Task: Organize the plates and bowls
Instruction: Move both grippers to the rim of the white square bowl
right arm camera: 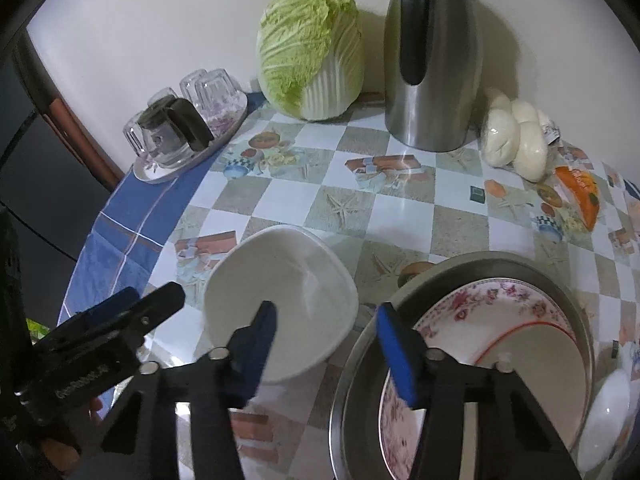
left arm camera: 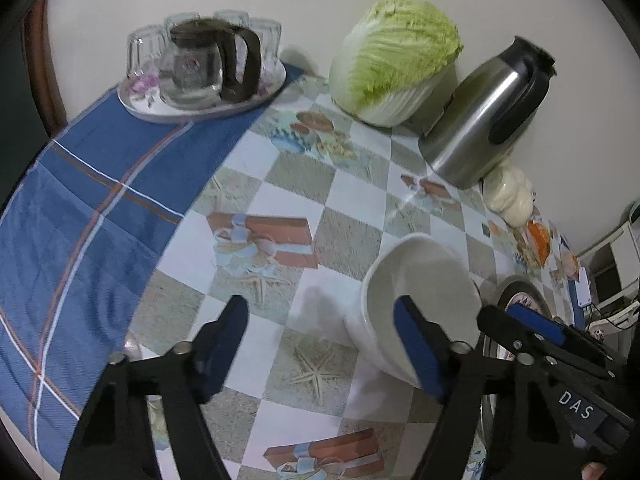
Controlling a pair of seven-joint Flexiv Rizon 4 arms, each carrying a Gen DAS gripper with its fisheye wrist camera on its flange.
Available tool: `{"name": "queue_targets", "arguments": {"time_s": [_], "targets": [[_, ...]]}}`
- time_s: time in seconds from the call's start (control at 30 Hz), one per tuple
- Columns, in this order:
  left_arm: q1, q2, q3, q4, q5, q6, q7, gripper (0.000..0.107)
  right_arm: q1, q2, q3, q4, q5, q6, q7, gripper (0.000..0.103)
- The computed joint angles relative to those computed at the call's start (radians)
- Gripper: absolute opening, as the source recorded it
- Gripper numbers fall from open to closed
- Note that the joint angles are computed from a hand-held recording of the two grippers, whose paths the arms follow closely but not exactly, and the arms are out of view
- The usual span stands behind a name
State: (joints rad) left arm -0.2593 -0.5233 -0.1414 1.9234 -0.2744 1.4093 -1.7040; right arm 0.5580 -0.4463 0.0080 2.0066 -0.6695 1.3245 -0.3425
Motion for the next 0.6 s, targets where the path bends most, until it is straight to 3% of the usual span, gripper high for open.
{"name": "queue_targets", "arguments": {"time_s": [0.3, 0.6], "targets": [[0.005, -0.058, -0.03, -0.061, -0.019, -0.069, 0.043, 0.041, -0.015, -0.062, 0.018, -0.052, 0.077, -0.013, -0.076, 0.036], [-0.017, -0.091, -0.016, -0.1, -0.014, -0.097, 0.037, 0.031, -0.017, -0.085, 0.017, -0.071, 0.112, -0.023, -0.102, 0.026]]}}
